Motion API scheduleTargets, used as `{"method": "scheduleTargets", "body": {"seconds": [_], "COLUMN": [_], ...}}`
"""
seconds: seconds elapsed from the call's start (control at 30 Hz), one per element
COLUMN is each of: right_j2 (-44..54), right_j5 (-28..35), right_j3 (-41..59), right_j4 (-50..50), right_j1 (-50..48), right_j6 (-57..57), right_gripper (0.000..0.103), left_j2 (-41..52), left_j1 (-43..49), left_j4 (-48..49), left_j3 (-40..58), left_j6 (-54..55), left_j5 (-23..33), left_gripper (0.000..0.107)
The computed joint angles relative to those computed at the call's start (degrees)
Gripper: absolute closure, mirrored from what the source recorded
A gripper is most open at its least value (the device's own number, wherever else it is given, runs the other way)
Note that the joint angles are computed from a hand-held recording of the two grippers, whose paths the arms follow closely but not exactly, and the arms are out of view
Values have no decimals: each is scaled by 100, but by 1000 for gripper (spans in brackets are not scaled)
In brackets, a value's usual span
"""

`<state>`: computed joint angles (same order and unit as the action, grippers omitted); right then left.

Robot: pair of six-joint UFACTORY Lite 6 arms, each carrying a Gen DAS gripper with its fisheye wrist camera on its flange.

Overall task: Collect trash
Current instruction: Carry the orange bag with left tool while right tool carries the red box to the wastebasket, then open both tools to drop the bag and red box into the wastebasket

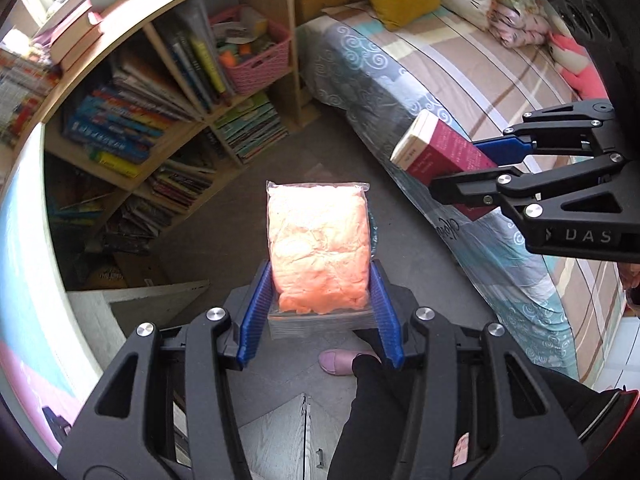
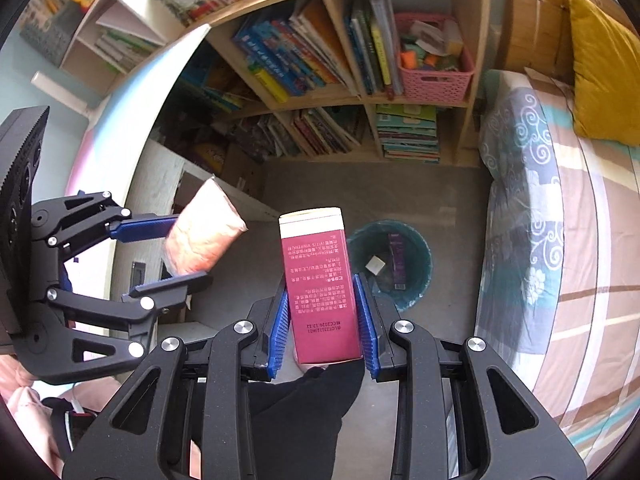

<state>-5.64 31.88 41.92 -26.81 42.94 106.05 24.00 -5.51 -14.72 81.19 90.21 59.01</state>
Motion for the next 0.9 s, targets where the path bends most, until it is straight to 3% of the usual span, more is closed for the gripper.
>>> {"method": "scheduleTargets", "body": {"seconds": [0.07, 0.1, 0.13, 0.2, 0.5, 0.9], "right_j2": [-148, -214, -273, -414, -930, 123], "right_j5": [-63, -76, -71, 100, -40, -435], "right_j3": [-159, -228, -293, -416, -852, 232], "right_j4": [-18, -46, -61, -208, -197, 464], "right_j1": [-46, -73, -111, -103, -492, -1049], "right_j6": [29, 55, 69, 314, 138, -1682], "right_gripper": [69, 68, 50, 31, 28, 20], "left_j2": [-119, -179, -206, -256, -158, 539], "left_j1": [-127, -200, -268, -356, -405, 255], "left_j4": [9, 11, 16, -58, 30, 21], "left_j3": [-181, -286, -359, -465, -274, 1012], "left_j6": [40, 34, -6, -29, -231, -534], "left_j5": [-118, -190, -295, -428, -540, -144], "left_gripper": [60, 52, 31, 19, 19, 17]}}
